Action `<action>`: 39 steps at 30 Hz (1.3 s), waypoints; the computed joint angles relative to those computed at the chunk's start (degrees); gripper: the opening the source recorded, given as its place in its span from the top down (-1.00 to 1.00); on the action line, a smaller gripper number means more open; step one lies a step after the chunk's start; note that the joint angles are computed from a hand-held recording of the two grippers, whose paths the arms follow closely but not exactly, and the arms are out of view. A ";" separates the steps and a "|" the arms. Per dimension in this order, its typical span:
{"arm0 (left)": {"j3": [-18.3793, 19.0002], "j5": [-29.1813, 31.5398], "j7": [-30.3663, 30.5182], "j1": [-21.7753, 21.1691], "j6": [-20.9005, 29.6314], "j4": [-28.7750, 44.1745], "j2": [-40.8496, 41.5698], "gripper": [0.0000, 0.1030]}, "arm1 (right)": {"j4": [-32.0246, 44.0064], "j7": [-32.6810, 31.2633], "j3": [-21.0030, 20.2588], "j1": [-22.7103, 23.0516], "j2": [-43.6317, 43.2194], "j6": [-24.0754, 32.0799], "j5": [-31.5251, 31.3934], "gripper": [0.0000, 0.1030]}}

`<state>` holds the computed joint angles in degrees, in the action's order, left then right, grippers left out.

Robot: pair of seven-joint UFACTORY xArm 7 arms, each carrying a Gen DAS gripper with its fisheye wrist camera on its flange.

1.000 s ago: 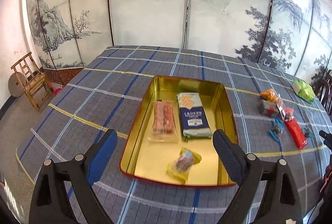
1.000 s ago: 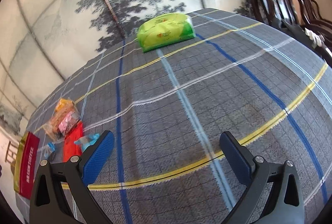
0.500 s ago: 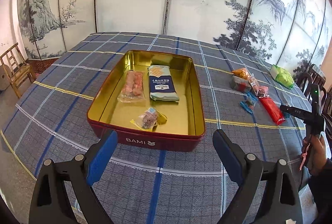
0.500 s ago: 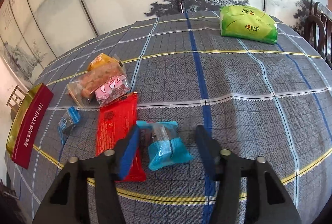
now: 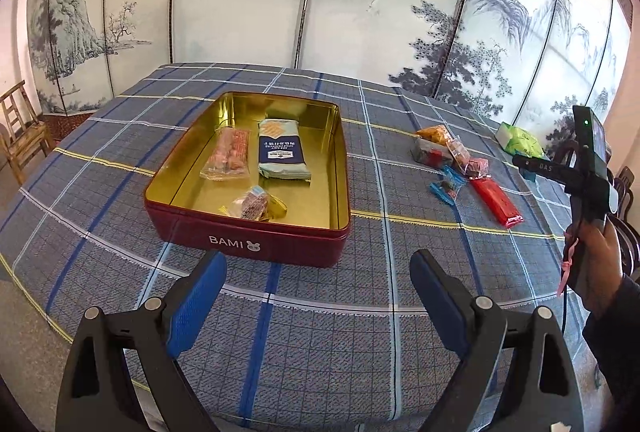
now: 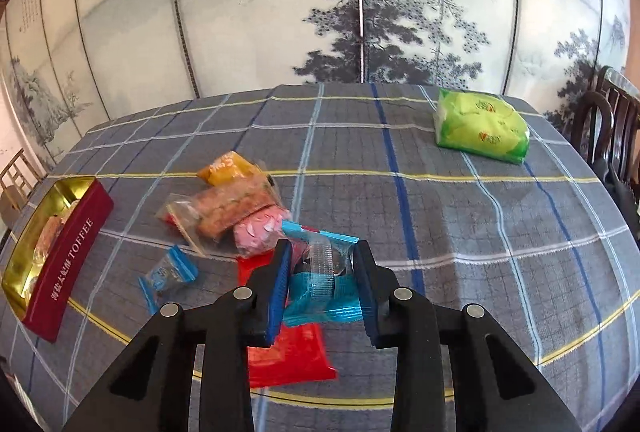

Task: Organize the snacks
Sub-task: 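Carry the blue-wrapped candy over the red tin and open the right gripper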

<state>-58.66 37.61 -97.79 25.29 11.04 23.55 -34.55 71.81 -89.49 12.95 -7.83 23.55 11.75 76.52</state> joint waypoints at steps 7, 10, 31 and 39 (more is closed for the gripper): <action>8.73 -0.88 -0.16 -9.45 7.00 -4.32 -2.70 -0.77 | -1.46 -0.67 3.29 6.83 -2.07 -1.08 1.85 0.37; 11.67 -0.55 -1.28 -13.45 9.25 -6.26 -3.65 -0.77 | -2.37 -0.68 4.47 11.00 -2.71 -2.39 1.01 0.37; 23.87 -2.25 -9.01 -31.00 15.78 -19.85 -14.21 -0.73 | -10.72 -10.76 3.98 29.17 -5.85 -3.72 12.89 0.36; 24.81 -3.62 -9.99 -33.83 18.60 -20.99 -15.00 -0.73 | -9.67 -10.97 3.29 30.54 -4.29 -5.22 13.58 0.36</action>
